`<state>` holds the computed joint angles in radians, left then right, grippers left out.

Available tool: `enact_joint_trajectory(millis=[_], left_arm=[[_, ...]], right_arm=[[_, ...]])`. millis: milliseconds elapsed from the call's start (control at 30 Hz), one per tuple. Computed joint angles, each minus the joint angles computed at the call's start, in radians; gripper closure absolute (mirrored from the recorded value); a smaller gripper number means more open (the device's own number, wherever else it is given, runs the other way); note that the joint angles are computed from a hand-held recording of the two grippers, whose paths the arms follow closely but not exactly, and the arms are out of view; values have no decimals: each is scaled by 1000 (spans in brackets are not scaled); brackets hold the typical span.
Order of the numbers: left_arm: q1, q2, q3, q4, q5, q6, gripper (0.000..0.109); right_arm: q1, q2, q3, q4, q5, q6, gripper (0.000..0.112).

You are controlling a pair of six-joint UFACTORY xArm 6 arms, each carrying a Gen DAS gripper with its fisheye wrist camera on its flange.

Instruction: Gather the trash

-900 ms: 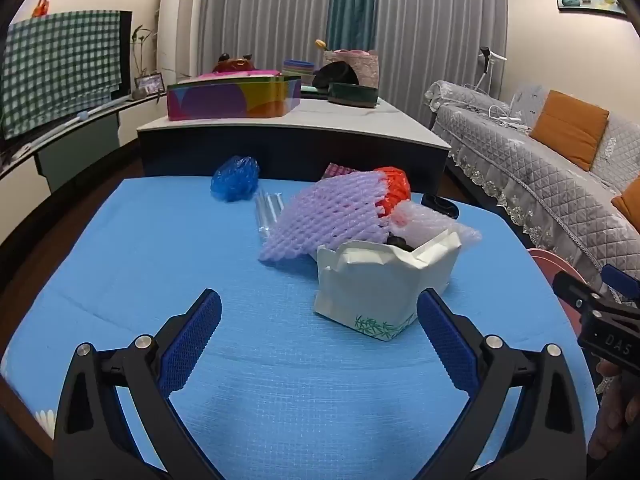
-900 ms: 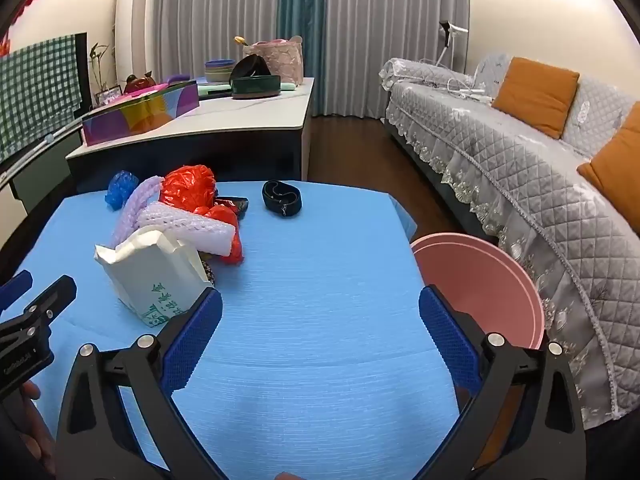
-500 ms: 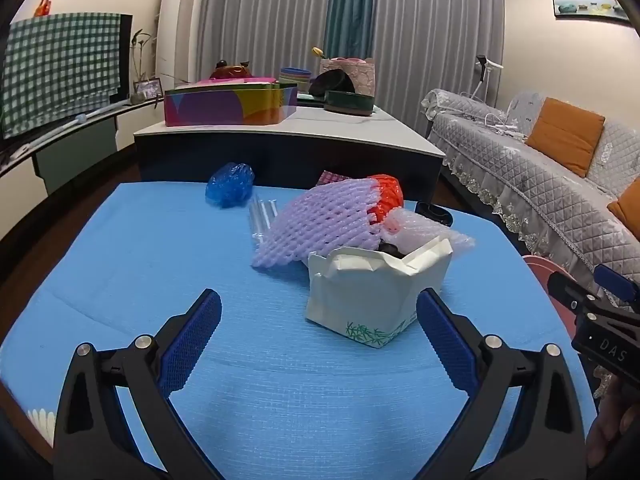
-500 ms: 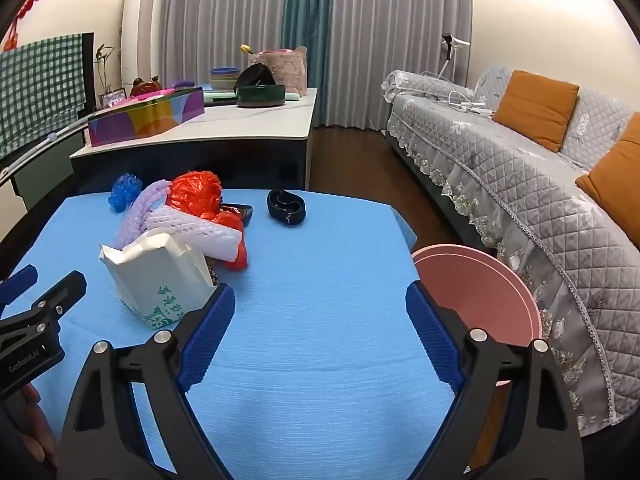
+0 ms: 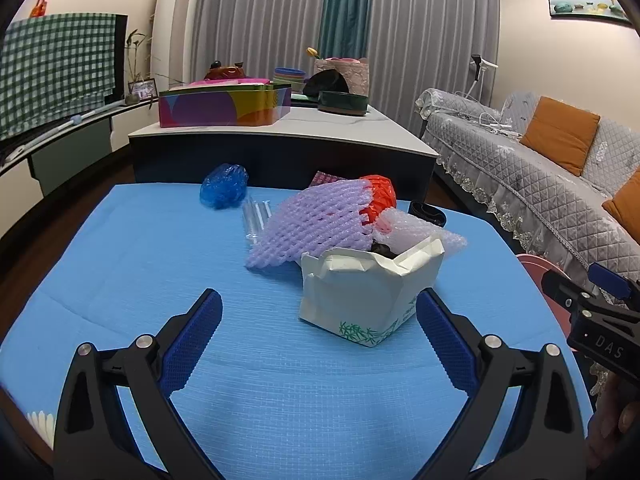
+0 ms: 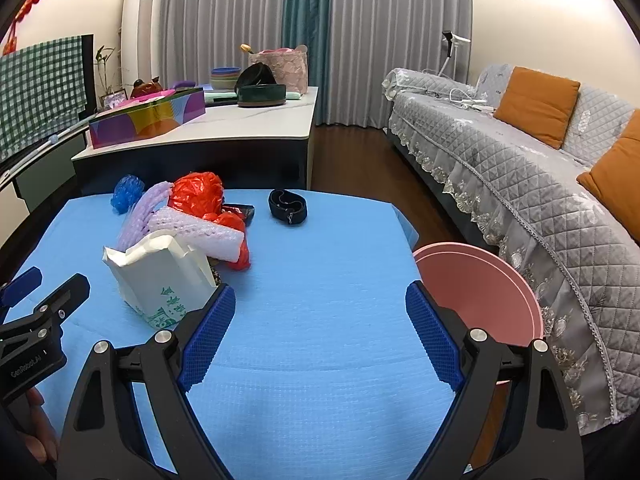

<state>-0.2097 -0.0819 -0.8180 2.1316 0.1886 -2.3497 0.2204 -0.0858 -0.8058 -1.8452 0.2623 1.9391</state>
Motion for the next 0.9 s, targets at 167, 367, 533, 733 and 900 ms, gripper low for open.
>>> enact_joint_trajectory(millis=[167, 367, 533, 733, 900], left_arm=[[-4, -3, 5, 5, 7, -1, 14], [-5, -3, 5, 4, 6, -3, 14], [-4, -3, 4, 10, 4, -8, 14], [-3, -4, 4, 13, 0, -14, 14], [-6, -5, 5, 16, 2, -17, 14]], right_arm=[[-3, 1, -3, -18, -18, 13, 28], [1, -2, -4, -33, -22, 21, 31], [0, -4, -3, -24, -18, 14, 31], [0, -4, -3, -24, -19, 14, 31], [-4, -4, -3, -33, -19, 24, 31]])
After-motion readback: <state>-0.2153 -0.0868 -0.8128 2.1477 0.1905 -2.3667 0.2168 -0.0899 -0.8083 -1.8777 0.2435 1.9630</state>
